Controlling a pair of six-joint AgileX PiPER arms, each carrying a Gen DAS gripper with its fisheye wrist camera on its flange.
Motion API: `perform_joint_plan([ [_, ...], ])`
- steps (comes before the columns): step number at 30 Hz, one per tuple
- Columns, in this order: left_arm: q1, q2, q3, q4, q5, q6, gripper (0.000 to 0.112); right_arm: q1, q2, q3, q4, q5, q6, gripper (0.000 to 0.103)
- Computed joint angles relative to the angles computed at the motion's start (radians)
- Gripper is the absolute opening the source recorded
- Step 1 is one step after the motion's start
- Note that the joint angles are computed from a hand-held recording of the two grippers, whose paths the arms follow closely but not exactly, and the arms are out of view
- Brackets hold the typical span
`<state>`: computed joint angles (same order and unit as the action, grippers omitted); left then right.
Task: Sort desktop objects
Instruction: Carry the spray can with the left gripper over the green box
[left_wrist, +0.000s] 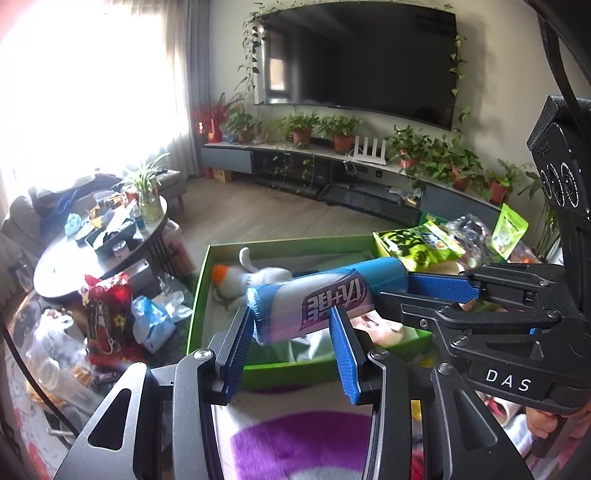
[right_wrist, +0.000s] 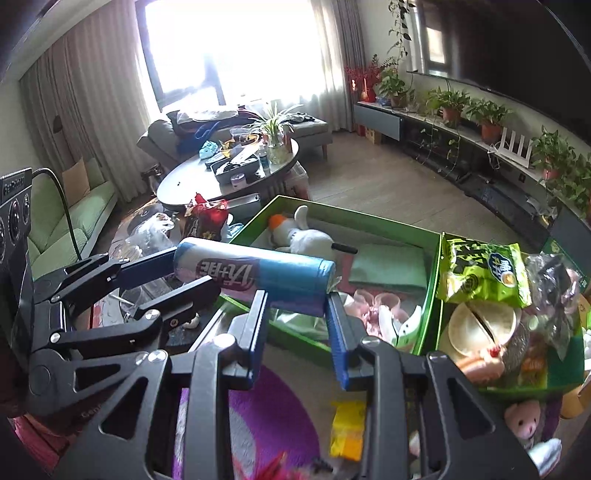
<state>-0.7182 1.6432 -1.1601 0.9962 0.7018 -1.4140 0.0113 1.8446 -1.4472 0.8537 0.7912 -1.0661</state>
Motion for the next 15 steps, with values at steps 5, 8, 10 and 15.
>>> perform_joint_plan([
  [5, 0.048, 0.029, -0.034, 0.000, -0.012, 0.048, 0.042, 0.023, 0.077, -0.107, -0.026, 0.020, 0.060, 0.032],
  [8, 0.081, 0.041, -0.050, -0.017, -0.035, 0.083, 0.042, 0.036, 0.113, -0.158, -0.052, 0.033, 0.101, 0.033],
  [10, 0.103, 0.051, -0.059, -0.023, -0.058, 0.098, 0.042, 0.043, 0.139, -0.195, -0.070, 0.043, 0.132, 0.033],
  [15, 0.164, 0.092, -0.097, -0.080, -0.116, 0.163, 0.042, 0.057, 0.205, -0.295, -0.115, 0.069, 0.217, 0.033],
])
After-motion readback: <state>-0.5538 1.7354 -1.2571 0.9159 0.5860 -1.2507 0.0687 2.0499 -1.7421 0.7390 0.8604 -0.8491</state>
